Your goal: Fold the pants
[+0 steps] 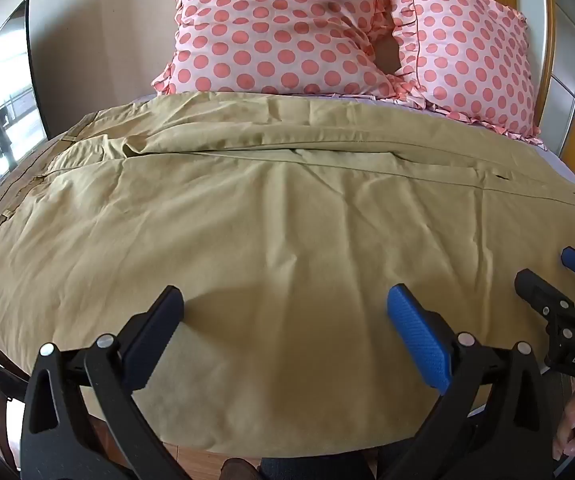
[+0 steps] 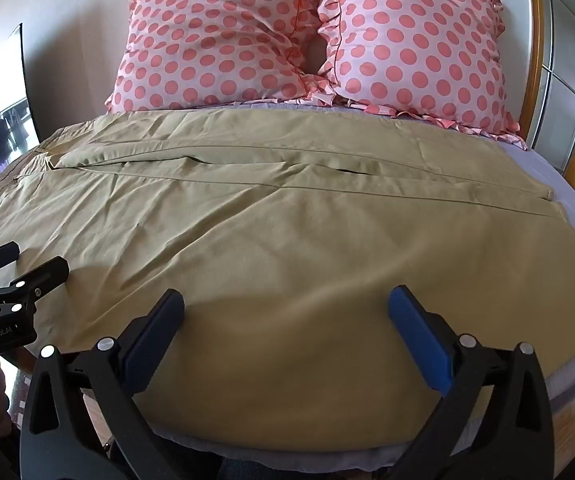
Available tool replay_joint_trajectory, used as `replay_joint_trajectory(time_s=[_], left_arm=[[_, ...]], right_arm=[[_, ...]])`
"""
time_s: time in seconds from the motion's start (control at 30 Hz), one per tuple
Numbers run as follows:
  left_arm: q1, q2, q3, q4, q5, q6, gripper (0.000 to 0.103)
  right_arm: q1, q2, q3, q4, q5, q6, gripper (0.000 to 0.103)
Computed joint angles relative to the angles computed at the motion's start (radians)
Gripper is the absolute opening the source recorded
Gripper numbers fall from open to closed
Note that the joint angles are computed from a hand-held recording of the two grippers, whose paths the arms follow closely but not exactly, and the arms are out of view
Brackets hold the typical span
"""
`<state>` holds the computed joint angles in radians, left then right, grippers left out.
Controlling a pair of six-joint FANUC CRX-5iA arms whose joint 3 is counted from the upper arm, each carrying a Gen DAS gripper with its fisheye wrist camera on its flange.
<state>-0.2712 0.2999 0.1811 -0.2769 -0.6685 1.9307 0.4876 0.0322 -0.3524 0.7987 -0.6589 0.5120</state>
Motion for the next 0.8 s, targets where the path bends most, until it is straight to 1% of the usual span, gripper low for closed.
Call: replay_joint_trajectory(time_s=[0.8], left_arm=[[-0.002, 0.0, 0.002, -0.006, -0.002, 0.002, 0.101]], right_arm=[[0.0, 0.001, -0.001, 0.004, 0.001, -0.003, 0.102]])
